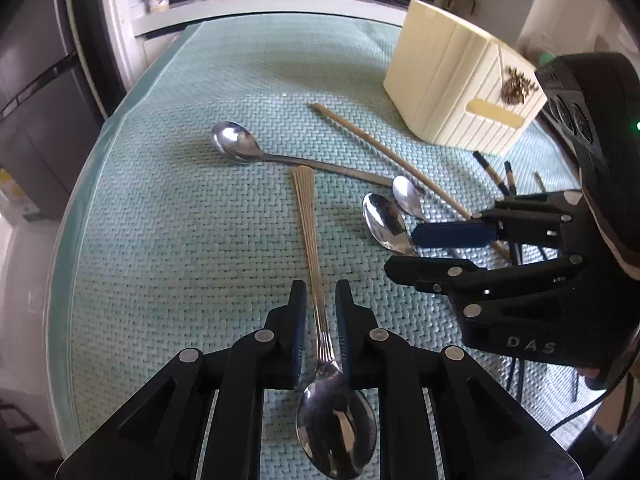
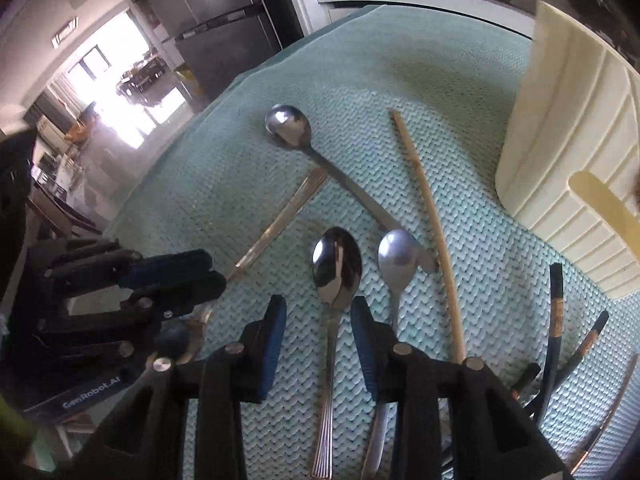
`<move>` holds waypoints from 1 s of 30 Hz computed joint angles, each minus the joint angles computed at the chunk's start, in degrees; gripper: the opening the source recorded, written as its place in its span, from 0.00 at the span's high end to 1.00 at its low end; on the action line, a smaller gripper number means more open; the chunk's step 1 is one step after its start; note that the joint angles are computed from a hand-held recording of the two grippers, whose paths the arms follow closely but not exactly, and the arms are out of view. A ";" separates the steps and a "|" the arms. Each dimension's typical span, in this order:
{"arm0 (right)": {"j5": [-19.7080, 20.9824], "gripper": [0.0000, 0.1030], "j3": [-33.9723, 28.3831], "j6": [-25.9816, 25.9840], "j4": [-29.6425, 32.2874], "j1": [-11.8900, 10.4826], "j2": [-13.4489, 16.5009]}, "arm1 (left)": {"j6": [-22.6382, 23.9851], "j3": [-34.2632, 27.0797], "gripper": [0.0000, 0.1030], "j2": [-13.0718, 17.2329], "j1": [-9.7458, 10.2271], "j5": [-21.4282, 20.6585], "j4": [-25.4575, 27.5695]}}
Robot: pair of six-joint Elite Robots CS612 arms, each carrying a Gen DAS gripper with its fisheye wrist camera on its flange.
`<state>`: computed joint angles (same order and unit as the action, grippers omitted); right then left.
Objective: Organize utensils
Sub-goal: 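Lift the silver spoon with the left tool while the right tool hovers over spoons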
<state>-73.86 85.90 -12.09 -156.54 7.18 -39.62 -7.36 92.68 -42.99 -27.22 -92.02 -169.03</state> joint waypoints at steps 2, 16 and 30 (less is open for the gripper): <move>-1.68 0.68 -0.54 -0.25 -1.84 0.55 0.59 | 2.04 -0.62 0.86 0.25 -0.50 1.53 2.09; -9.45 0.41 -0.54 -7.65 -4.76 4.15 1.17 | -8.61 10.29 0.47 -5.57 3.85 -8.94 -7.63; -5.50 0.68 6.55 -7.24 -14.72 1.40 -0.99 | -22.70 9.94 0.99 -2.58 1.81 -9.90 -10.45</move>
